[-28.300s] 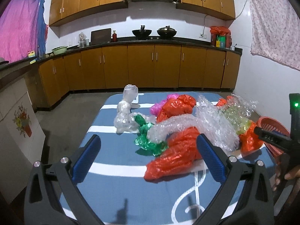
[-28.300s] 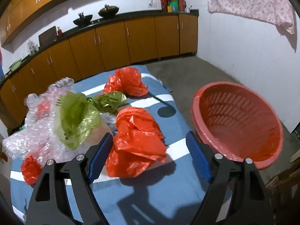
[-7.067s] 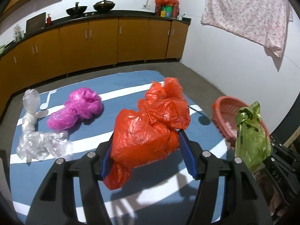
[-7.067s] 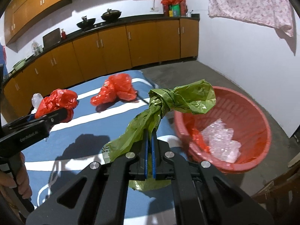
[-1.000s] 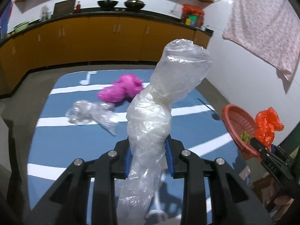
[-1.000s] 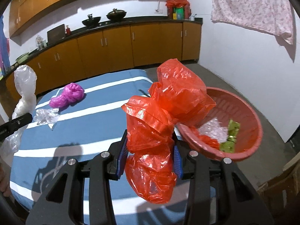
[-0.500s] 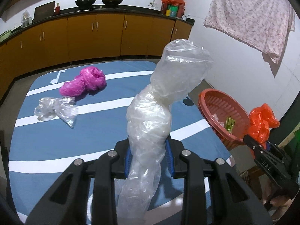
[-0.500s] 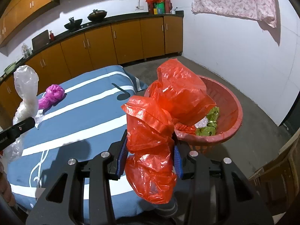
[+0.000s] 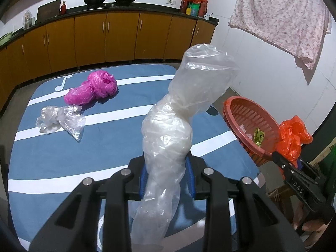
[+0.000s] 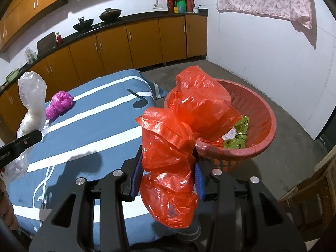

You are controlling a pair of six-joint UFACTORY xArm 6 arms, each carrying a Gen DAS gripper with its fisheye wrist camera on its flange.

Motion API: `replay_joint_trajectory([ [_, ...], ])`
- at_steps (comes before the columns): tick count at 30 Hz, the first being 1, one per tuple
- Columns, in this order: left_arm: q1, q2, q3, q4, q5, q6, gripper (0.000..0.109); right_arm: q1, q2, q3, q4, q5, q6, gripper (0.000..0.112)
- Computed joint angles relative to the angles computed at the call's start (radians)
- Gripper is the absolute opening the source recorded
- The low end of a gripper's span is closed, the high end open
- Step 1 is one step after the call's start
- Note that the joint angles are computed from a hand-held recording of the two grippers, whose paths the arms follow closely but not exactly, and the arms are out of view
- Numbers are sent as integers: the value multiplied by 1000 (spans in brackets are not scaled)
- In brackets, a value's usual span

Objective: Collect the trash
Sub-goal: 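Carry the bubble wrap and red bag toward the orange basket with both tools, then lower both held items into the basket and open both tools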

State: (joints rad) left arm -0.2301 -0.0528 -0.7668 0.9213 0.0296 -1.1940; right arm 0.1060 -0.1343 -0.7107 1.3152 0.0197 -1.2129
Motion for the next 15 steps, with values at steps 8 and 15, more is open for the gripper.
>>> replay_joint_trajectory([
  [8, -12, 6, -2, -50, 5, 42, 30, -2, 6, -4, -4, 4, 4, 42],
  [15, -32, 35, -23, -139, 2, 119, 30, -12, 19, -19, 14, -7, -24, 42],
])
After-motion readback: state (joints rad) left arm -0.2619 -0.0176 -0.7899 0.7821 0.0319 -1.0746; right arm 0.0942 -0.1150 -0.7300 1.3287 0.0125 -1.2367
